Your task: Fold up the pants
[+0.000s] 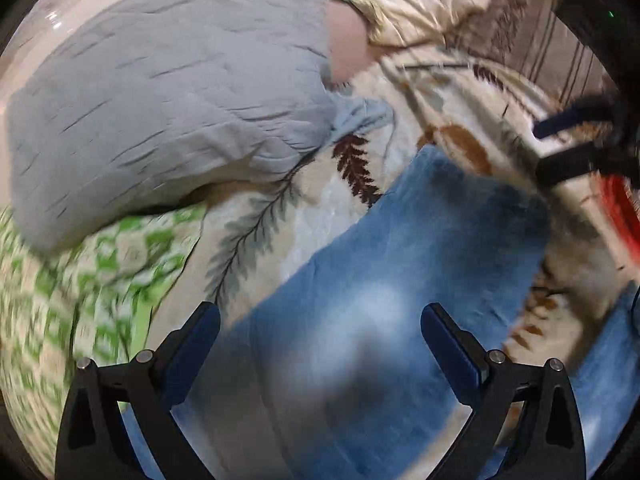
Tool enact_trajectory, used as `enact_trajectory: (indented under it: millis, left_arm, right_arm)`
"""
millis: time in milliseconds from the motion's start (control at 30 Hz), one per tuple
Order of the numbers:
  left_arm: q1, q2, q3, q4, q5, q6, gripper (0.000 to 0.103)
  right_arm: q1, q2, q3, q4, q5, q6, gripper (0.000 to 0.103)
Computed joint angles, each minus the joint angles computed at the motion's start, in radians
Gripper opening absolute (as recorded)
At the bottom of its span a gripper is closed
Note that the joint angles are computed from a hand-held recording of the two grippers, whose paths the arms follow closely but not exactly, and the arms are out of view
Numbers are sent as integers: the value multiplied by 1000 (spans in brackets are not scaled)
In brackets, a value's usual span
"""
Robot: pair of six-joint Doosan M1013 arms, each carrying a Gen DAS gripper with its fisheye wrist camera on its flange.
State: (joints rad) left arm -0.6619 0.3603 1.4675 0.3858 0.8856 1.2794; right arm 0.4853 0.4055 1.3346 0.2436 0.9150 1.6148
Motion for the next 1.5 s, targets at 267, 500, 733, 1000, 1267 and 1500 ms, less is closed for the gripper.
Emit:
enact_trajectory:
  millis: [267,500,733,1000,1267,1500]
  left_arm:
    - [60,89,-83,-133,38,142,100]
    - [97,106,-86,-252,48,196,93]
    - [92,84,-65,-299,61,195,4]
    - [16,-55,38,-186,-39,113,4]
    - [-115,-229,195,-47,-123,-54,4]
    - [-230,-334,320,30,-161,-183,3]
  right_arm:
    - [-38,169,-189,74,151,-55,96]
    - [-48,223,-229,126,180,-97,71]
    - [-17,206,-220,43,131,-139,16]
    - [-8,66,-83,25,39,-181,11]
    - [29,-168,155,31,-70,-210,6]
    - [83,-322,341,14,-135,-175,6]
